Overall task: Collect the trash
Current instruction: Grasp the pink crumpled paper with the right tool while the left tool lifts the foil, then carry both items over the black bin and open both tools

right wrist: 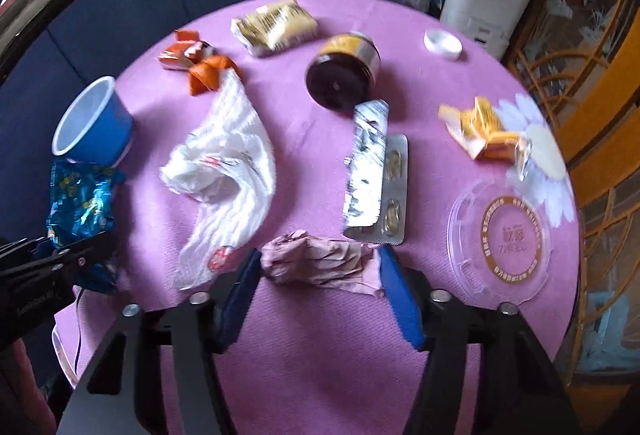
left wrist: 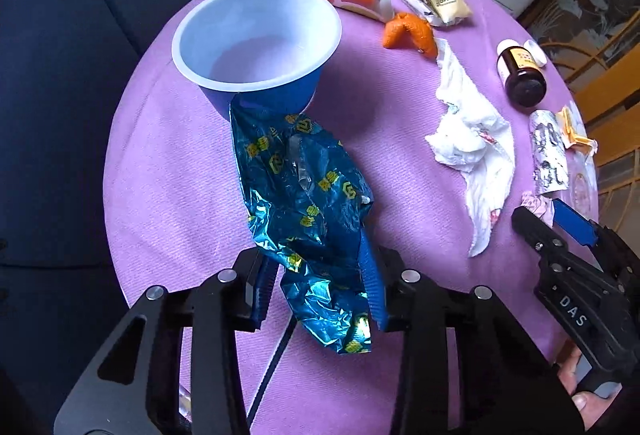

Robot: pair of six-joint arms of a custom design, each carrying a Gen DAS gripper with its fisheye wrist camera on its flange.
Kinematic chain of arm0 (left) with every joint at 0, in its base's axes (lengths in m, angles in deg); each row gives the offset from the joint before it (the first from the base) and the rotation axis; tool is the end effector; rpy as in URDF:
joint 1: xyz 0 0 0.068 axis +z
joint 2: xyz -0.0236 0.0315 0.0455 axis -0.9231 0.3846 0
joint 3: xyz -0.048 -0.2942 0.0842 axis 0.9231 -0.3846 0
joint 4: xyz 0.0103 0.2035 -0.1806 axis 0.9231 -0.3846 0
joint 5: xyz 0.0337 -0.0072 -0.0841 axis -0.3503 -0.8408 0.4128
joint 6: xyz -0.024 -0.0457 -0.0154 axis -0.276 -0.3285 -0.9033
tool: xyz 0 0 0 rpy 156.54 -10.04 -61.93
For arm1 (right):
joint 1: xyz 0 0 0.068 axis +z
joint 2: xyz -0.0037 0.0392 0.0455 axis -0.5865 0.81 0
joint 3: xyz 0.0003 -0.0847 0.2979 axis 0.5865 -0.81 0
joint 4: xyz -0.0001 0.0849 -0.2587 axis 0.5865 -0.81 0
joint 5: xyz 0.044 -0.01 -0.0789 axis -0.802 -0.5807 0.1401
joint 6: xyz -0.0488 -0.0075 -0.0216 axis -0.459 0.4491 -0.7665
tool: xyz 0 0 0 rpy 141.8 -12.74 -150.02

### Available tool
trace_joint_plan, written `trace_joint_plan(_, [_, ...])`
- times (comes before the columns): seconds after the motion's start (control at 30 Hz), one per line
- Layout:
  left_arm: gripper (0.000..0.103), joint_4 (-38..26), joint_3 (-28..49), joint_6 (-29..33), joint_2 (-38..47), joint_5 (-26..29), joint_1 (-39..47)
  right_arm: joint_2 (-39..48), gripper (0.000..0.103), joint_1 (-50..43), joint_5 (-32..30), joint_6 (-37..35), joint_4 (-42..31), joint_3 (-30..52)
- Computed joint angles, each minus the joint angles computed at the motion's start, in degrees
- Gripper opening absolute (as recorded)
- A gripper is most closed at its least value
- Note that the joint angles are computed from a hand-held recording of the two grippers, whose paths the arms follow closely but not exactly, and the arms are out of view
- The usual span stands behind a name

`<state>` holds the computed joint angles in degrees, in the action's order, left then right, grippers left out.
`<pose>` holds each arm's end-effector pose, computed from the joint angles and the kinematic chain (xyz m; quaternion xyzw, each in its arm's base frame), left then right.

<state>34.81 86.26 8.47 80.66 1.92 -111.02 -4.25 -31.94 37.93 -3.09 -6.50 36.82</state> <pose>0.2156 -0.2010 0.1472 0.0099 0.9891 -0.0597 0.1344 0.2045 0.0151 0.1466 0.0009 0.9733 0.0281 0.2279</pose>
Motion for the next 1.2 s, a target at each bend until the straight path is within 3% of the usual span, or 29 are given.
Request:
trace_joint_plan(0.27, [0.024,-0.9,0.1,-0.9,-3.3,-0.3,-1.5,-9.1,0.042,0.8,0.7,-0.1,-4.0,-1.3])
trace_joint_plan(0.57, [0.023,-0.8,2.1,-2.5,-5.7,-7.3,-9.5,-21.6,0.042,-4.4,-1.4,-4.1,-8.4,-2.3])
trace_joint_plan(0.83, [0.023,-1.8,18.2,3.1,3.8,-11.9,-15.3,-24.9,0.042,-20.7,-7.9,-10.8,-9.6,-1.7])
trace_joint_plan(1.2, [0.023,-9.0,46.6,10.2,22.1,-12.6,-21.1,-10.3,0.043,-54.2,-20.6,-24.0,-3.9,4.0])
